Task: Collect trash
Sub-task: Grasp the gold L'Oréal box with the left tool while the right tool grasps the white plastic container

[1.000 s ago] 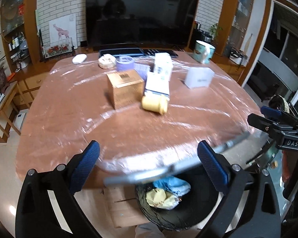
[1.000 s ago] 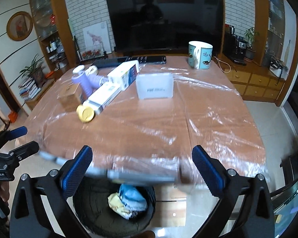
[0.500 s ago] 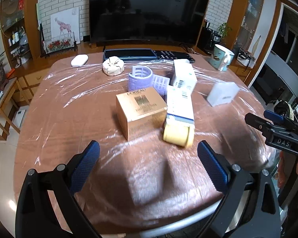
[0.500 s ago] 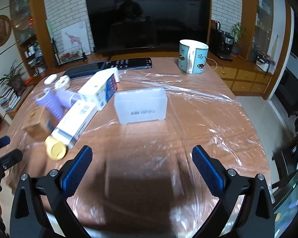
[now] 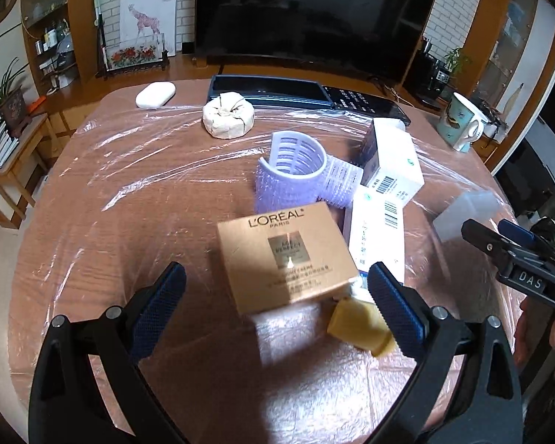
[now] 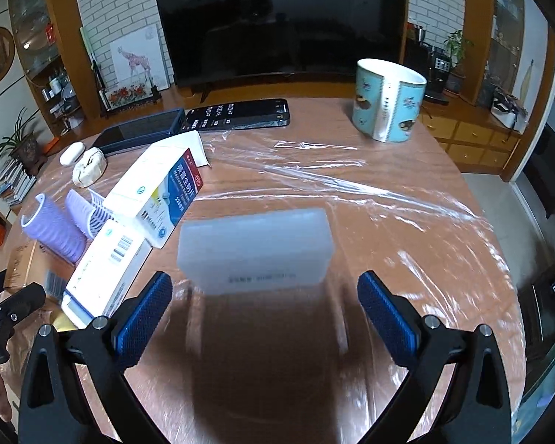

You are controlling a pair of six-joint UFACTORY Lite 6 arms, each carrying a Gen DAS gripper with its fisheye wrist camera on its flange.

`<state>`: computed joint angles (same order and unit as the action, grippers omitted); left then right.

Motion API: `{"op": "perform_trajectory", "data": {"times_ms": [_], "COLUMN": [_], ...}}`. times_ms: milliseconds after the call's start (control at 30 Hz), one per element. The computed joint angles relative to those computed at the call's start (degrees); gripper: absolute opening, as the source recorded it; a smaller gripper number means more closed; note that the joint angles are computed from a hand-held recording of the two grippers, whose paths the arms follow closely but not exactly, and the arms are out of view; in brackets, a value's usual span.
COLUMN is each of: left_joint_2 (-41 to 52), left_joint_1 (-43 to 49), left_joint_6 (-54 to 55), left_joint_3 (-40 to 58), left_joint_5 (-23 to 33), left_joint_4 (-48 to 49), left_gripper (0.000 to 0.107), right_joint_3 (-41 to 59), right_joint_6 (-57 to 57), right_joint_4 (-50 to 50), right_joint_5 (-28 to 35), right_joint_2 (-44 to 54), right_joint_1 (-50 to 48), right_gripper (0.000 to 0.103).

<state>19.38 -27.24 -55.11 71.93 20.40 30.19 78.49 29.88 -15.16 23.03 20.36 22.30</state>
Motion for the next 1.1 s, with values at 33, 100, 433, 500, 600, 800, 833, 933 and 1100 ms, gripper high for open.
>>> {"op": "perform_trajectory", "data": {"times_ms": [33,100,433,500,600,800,833,933,1100], "left_joint_2": [0.48,1.37,2.47,1.94,1.18,-2.93,-3.65,-6.22,-9.49], "left_joint_1": [0.11,0.59,1.92,2.27,2.38,2.77,2.78,2.80,2.25], "left_joint_6": [0.07,1.18,8.44,9.62,10.11,11.17,11.30,12.25,10.44], "left_joint_3": [0.54,1.16,1.79,1.15,0.42,-3.66,-4.26,-6.45,-9.44], "left_joint_5": [0.10,-0.26,-1.71,-2.32,-2.82,-4.44,-4.54,-4.99,-5.35], "left_joint_4": [-0.01,-0.87,-7.43,-8.38,-8.43,-9.44,-9.50,-10.33,-8.52], "left_gripper": [0.099,0.099,0.065,0.063,0.060,0.059,0.059,0.059,0.059], "right_joint_3": [1.12,2.56,7.06,7.38,6.28,1.52,0.79,-2.19,-6.89], "right_joint_6": [-1.37,-2.73,-18.74,-20.42,-24.08,-30.49,-31.49,-35.54,-37.03], "right_joint_4": [1.17,2.34,17.94,19.16,23.18,30.70,31.98,37.83,40.65], "right_joint_5": [-0.02,0.23,0.43,0.95,0.43,-0.51,-0.55,-0.30,-0.43], "right_joint_2": [1.14,2.56,5.87,6.08,5.19,0.62,-0.10,-3.00,-8.10], "right_joint_1": [-0.28,-0.42,-2.25,-2.65,-3.42,-4.34,-4.51,-5.35,-4.90], "right_gripper": [0.099,0.099,0.093,0.084,0.083,0.083,0.083,0.083,0.083]}}
